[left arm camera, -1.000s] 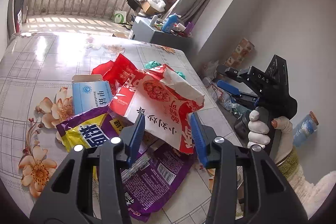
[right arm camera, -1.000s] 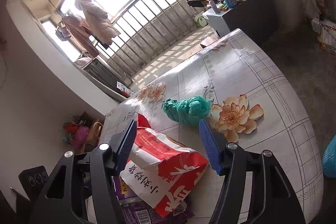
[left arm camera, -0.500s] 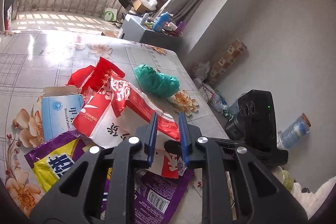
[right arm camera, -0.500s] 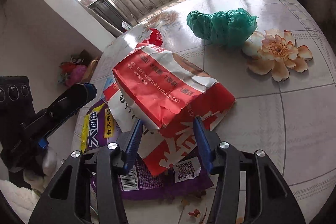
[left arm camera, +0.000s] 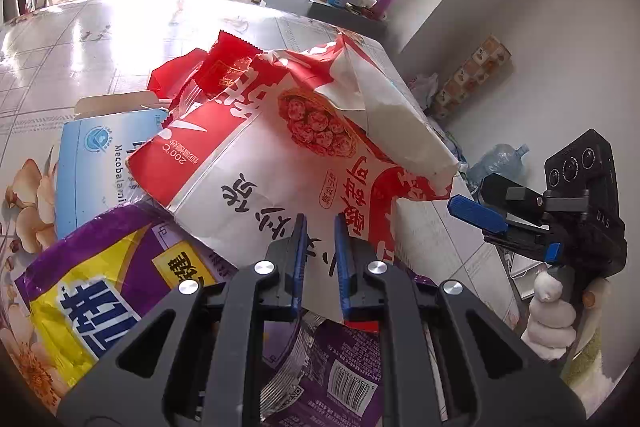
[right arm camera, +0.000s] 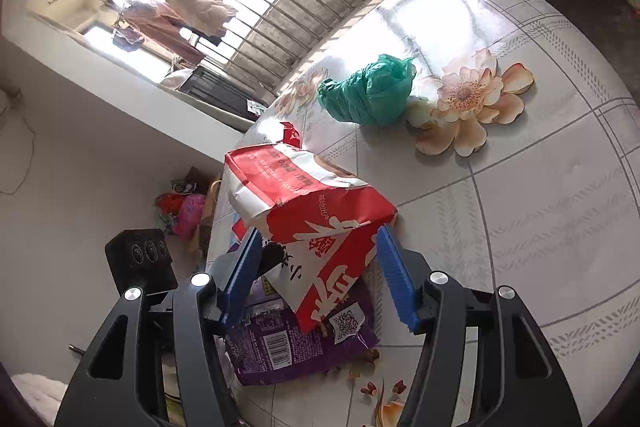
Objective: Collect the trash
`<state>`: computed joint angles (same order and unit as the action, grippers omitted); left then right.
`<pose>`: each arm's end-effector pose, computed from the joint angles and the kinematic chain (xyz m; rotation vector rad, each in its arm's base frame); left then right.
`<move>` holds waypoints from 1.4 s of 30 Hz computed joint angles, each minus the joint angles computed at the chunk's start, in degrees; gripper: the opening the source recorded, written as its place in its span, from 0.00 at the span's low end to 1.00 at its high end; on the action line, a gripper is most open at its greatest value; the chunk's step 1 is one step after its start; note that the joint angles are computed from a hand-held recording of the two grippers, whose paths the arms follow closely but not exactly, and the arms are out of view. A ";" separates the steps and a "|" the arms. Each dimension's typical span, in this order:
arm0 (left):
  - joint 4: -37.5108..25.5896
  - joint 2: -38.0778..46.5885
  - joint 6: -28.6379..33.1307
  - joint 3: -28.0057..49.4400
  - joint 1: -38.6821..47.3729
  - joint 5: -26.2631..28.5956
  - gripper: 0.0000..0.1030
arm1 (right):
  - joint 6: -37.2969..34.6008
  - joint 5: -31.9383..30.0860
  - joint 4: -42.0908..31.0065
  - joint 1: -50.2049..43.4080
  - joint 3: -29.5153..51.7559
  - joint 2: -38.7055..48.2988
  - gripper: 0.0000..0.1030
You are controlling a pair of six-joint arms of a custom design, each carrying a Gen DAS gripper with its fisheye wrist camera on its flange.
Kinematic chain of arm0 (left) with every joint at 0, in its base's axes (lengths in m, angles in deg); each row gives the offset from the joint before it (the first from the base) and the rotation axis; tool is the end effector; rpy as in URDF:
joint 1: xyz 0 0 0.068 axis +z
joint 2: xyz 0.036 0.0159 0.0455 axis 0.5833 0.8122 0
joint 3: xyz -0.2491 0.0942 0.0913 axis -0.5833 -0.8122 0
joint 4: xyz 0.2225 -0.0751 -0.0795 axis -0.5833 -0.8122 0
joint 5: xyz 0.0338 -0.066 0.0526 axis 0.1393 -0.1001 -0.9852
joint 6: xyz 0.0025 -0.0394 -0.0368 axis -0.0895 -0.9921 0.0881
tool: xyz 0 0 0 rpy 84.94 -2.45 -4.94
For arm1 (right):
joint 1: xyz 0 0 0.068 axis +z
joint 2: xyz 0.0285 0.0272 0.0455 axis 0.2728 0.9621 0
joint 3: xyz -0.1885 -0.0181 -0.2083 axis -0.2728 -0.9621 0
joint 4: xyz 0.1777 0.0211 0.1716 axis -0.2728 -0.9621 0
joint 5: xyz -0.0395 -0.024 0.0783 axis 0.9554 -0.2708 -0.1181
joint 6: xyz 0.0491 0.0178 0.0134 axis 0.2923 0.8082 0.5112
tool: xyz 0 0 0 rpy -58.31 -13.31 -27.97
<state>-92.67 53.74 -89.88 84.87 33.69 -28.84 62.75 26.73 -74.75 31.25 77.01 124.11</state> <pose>0.2389 -0.0262 0.3408 0.1445 2.4277 -0.7111 0.2513 0.0891 0.3071 0.1667 2.3682 1.1243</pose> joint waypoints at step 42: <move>5.43 -0.52 -0.49 -1.99 7.36 3.51 0.00 | 7.86 -5.17 -2.19 0.25 6.99 14.04 0.58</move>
<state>-87.24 53.22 -90.37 82.87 41.05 -25.34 70.61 21.56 -76.94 31.49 84.00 138.15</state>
